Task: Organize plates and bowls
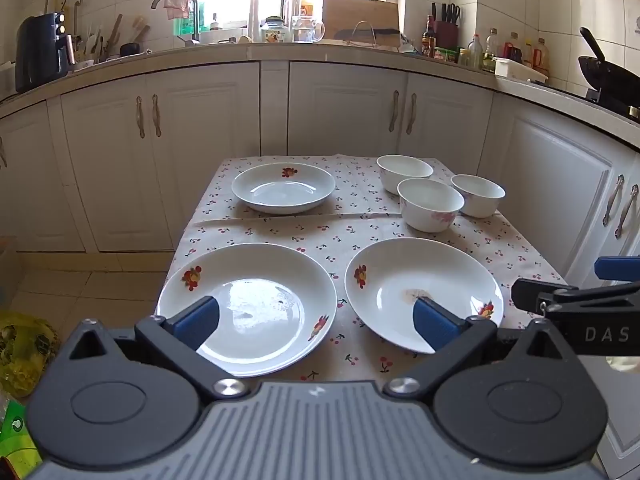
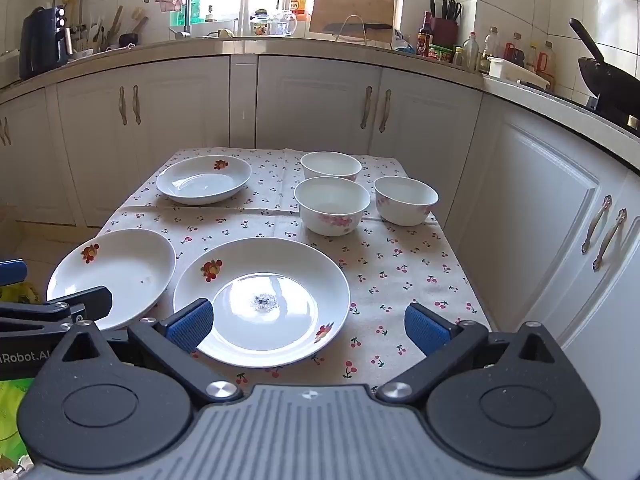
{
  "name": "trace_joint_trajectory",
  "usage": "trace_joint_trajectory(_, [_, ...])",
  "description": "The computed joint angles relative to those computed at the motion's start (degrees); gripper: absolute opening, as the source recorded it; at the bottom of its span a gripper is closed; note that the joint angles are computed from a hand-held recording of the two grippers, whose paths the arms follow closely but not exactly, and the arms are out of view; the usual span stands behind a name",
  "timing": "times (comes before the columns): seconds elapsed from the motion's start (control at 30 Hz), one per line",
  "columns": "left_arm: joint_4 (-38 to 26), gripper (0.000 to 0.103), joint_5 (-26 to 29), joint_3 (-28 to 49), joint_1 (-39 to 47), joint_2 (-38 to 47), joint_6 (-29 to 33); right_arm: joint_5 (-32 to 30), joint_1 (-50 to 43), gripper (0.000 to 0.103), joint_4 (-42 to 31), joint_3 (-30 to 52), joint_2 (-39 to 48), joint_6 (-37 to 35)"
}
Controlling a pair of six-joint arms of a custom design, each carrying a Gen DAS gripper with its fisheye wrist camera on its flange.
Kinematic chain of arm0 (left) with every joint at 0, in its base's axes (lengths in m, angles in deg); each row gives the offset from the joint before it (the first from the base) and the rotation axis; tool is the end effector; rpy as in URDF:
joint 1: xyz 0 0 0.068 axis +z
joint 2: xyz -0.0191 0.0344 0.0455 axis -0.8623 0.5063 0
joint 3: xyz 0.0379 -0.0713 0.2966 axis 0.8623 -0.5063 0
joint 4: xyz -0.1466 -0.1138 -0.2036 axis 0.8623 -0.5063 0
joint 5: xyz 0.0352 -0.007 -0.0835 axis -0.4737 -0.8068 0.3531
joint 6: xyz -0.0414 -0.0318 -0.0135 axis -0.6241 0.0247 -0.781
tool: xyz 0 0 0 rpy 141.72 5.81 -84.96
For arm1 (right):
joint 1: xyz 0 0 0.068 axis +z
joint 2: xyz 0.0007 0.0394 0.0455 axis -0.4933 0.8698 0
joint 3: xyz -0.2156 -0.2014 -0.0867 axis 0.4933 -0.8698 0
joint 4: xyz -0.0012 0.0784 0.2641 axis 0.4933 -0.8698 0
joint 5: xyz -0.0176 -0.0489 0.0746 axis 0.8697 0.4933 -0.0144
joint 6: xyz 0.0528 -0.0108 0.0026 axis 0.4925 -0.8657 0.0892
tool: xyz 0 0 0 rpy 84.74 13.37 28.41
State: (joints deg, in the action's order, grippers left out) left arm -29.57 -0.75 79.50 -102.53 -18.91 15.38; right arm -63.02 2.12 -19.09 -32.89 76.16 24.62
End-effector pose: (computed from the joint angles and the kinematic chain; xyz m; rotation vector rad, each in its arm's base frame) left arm 0.1509 -0.1131 0.1707 -0.0199 2.1554 -0.0232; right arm 0.1667 0.0874 0.1822 -0.1744 2.1869 -0.0035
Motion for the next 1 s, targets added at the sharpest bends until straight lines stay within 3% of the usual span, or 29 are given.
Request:
trace_joint_trajectory(0.43, [-0.5, 0.102, 0.0, 0.0, 0.2, -1.0, 0.1, 2.1, 2.0, 0.103, -3.6, 1.2, -2.1, 0.8])
trace_joint_trajectory(1.0, [-1.2, 0.102, 0.0, 0.2, 0.0, -1.4, -0.5, 1.6, 1.3, 0.103, -2.3, 0.4, -2.1, 0.3])
